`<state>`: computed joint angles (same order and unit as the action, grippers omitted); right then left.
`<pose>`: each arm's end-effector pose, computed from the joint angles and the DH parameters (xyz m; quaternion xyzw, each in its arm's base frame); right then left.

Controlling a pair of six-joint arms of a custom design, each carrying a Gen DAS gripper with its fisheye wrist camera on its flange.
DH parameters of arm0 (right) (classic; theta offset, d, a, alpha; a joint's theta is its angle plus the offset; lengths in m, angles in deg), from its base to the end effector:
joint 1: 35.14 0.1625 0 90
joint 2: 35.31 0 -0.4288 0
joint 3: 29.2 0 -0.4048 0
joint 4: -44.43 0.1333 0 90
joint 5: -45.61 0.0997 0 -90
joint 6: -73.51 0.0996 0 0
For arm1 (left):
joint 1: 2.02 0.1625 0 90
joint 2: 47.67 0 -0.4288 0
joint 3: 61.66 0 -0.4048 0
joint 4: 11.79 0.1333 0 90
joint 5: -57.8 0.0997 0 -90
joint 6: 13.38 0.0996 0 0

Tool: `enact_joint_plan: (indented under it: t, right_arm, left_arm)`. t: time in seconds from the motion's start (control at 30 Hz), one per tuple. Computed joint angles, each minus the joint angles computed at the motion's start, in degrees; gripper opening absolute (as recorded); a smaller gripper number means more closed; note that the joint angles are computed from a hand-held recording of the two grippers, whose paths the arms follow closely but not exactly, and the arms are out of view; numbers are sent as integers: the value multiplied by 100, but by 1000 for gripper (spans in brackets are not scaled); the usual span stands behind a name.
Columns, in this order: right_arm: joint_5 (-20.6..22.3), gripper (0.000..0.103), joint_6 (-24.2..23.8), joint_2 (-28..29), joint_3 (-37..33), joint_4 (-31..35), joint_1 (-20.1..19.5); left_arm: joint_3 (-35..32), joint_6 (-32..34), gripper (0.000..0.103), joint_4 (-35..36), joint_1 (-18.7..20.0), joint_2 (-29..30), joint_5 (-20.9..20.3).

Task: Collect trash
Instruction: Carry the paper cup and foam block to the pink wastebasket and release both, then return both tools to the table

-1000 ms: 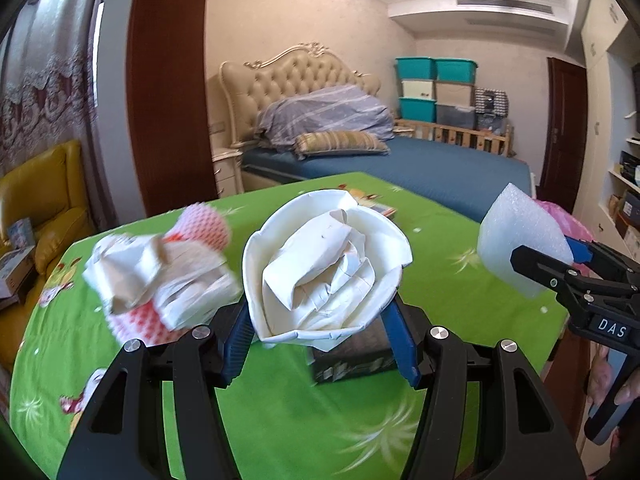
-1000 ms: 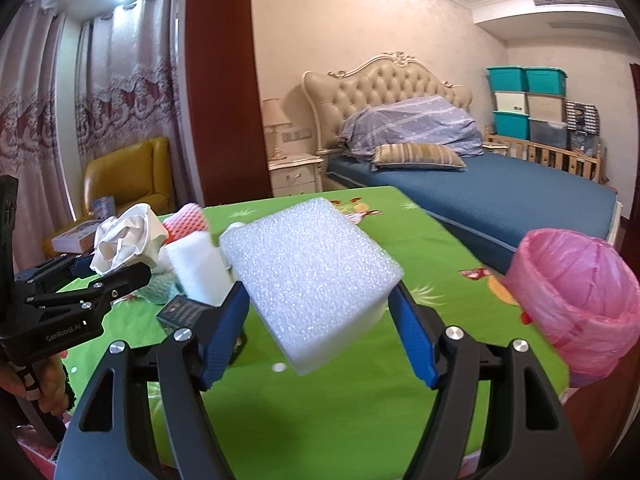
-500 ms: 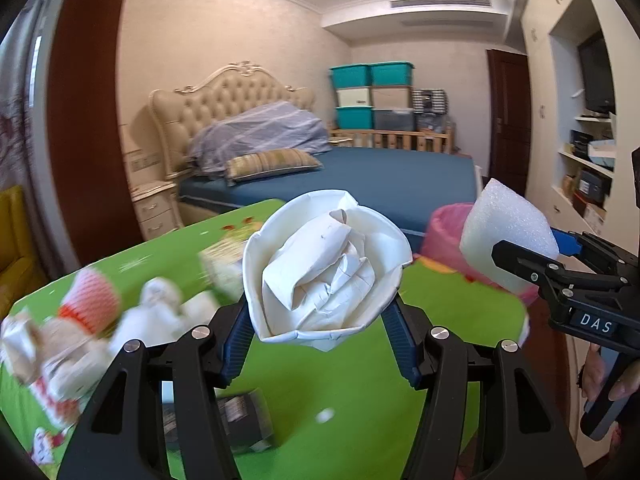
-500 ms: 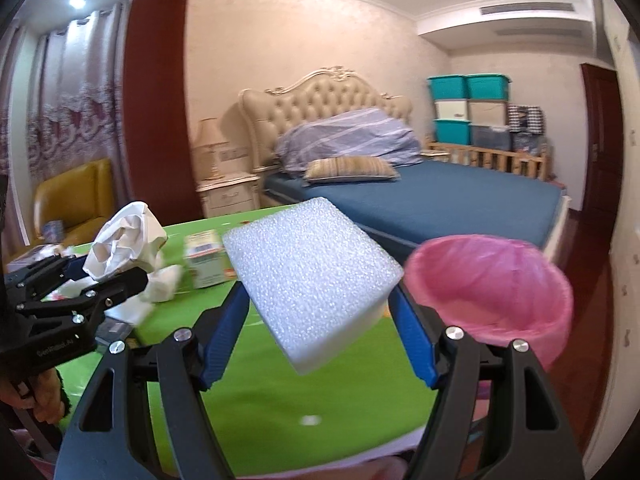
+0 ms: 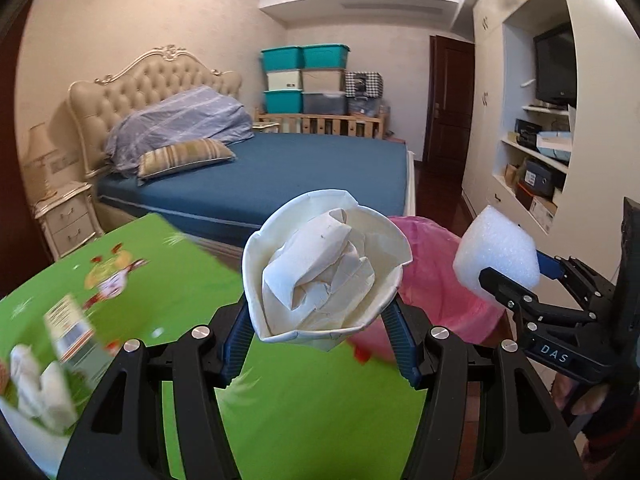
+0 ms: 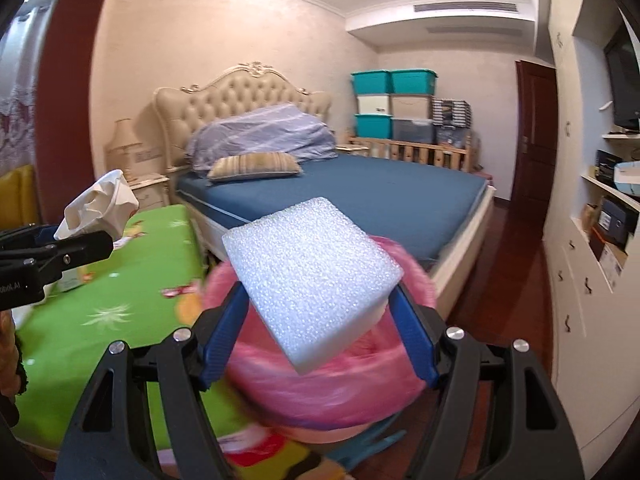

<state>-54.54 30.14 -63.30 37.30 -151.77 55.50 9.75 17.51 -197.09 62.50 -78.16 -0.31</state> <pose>0.1249 -0.8226 0.1667 0.2643 -0.7855 0.4899 0.2705 -0.1773 -0.8041 0.1467 0.2933 0.8132 -0.4273 0.2648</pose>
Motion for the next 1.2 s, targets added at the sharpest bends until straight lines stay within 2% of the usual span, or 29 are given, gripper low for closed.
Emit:
enact_joint_plan:
  t: [0.1, 0.2, 0.4, 0.43, 0.47, 0.57, 0.67, 0.77, 0.87, 1.0, 1.1, 1.2]
  right_arm:
    - [156, 70, 179, 75, -376, 420, -133]
    - [177, 70, 50, 189, -657, 580, -187]
    - [318, 72, 49, 367, -1075, 841, -259]
    - [402, 76, 57, 379, -1113, 884, -287]
    - [461, 85, 85, 394, -1172, 960, -320]
    - [464, 87, 245, 377, -1194, 1040, -373]
    - [511, 87, 377, 173, -779, 749, -402]
    - [593, 87, 379, -111, -204, 359, -398]
    - [729, 93, 403, -367, 416, -75, -330]
    - [907, 94, 549, -600, 1123, -453, -178]
    - [1046, 94, 567, -649, 1502, -472, -16]
    - [1120, 94, 552, -569, 1617, -176, 205]
  left_arm:
    - [-691, 213, 56, 426, 18, 435, -117]
    - [-1320, 246, 56, 819, 32, 784, -157]
    - [-2489, -5, 57, 1704, 95, 1342, -588]
    - [-2643, -26, 57, 1854, 122, 1406, -730]
    - [-2708, -28, 60, 1895, 128, 1437, -751]
    - [-2877, -41, 79, 1844, 169, 1543, -746]
    - [-2508, -30, 86, 1538, 155, 1333, -633]
    - [-1640, 101, 95, 734, 125, 853, -435]
    - [-626, 276, 96, -211, 66, 312, -292]
    - [541, 241, 96, -926, 33, -381, -239]
    - [1286, 130, 96, -1252, 57, -875, -133]
    - [1941, -26, 96, -1410, 111, -1393, 10]
